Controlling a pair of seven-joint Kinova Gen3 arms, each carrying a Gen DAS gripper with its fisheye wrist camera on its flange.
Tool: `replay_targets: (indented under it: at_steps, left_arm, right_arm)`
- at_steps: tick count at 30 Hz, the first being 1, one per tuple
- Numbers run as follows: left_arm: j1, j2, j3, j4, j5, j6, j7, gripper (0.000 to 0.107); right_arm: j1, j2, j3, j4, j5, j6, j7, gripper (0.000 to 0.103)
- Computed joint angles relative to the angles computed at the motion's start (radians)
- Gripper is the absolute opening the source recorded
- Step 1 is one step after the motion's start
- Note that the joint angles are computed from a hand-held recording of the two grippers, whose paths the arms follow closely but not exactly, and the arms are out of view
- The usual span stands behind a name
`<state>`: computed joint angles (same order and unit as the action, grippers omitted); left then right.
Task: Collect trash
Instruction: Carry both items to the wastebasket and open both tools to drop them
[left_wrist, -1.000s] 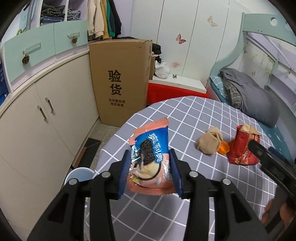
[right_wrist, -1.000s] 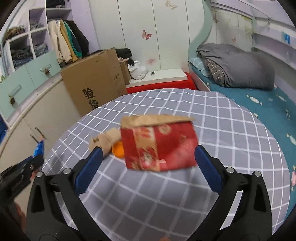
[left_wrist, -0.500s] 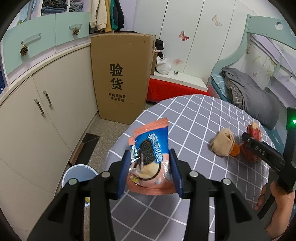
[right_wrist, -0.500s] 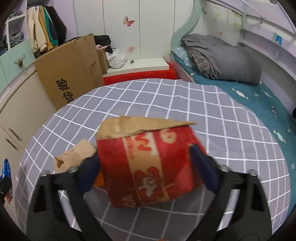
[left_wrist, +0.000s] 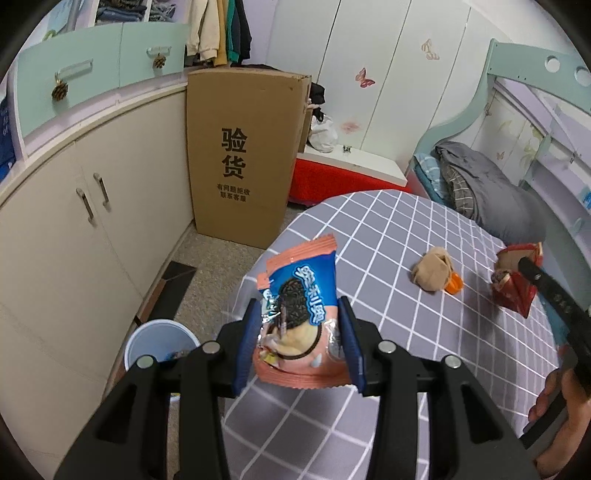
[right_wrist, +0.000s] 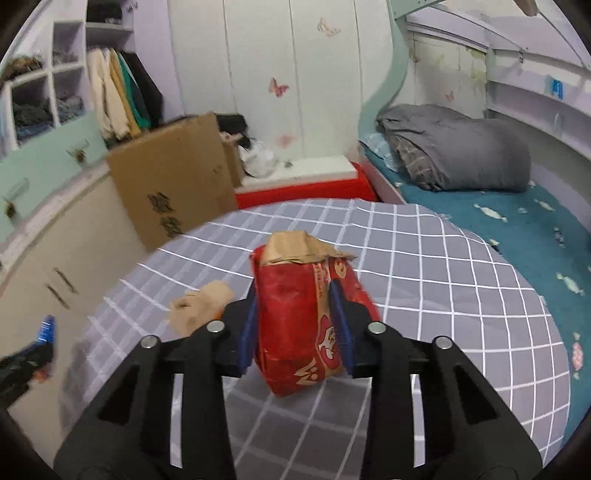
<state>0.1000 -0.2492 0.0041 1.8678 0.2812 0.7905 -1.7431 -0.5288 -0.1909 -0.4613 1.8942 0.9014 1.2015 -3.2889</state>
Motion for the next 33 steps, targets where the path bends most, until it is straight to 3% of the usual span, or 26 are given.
replay_targets:
  at_steps: [7, 12, 19, 25, 30, 33]
  left_arm:
    - [0.008, -0.07, -0.105, 0.022, 0.077, 0.053, -0.115, 0.041]
    - [-0.01, -0.107, -0.208, 0.031, 0.143, 0.109, -0.226, 0.041]
    - [-0.103, -0.095, -0.378, 0.03, 0.215, 0.195, -0.397, 0.041]
    - [-0.214, 0.004, -0.516, 0.004, 0.274, 0.248, -0.521, 0.041]
    - [-0.309, 0.123, -0.576, -0.027, 0.335, 0.272, -0.609, 0.041]
    - [-0.363, 0.186, -0.578, -0.043, 0.364, 0.275, -0.647, 0.041]
  right_arm:
    - [-0.023, -0.063, -0.116, -0.014, 0.057, -0.043, -0.055, 0.033]
    - [-0.059, -0.011, -0.174, -0.085, 0.112, -0.106, -0.05, 0.033]
    - [-0.171, 0.157, -0.123, -0.198, 0.142, -0.277, 0.002, 0.033]
    - [-0.245, 0.314, -0.056, -0.316, 0.117, -0.427, 0.061, 0.033]
    - [-0.269, 0.451, -0.012, -0.425, 0.034, -0.54, 0.158, 0.033]
    - [-0.279, 0.516, 0.017, -0.474, -0.008, -0.581, 0.2, 0.033]
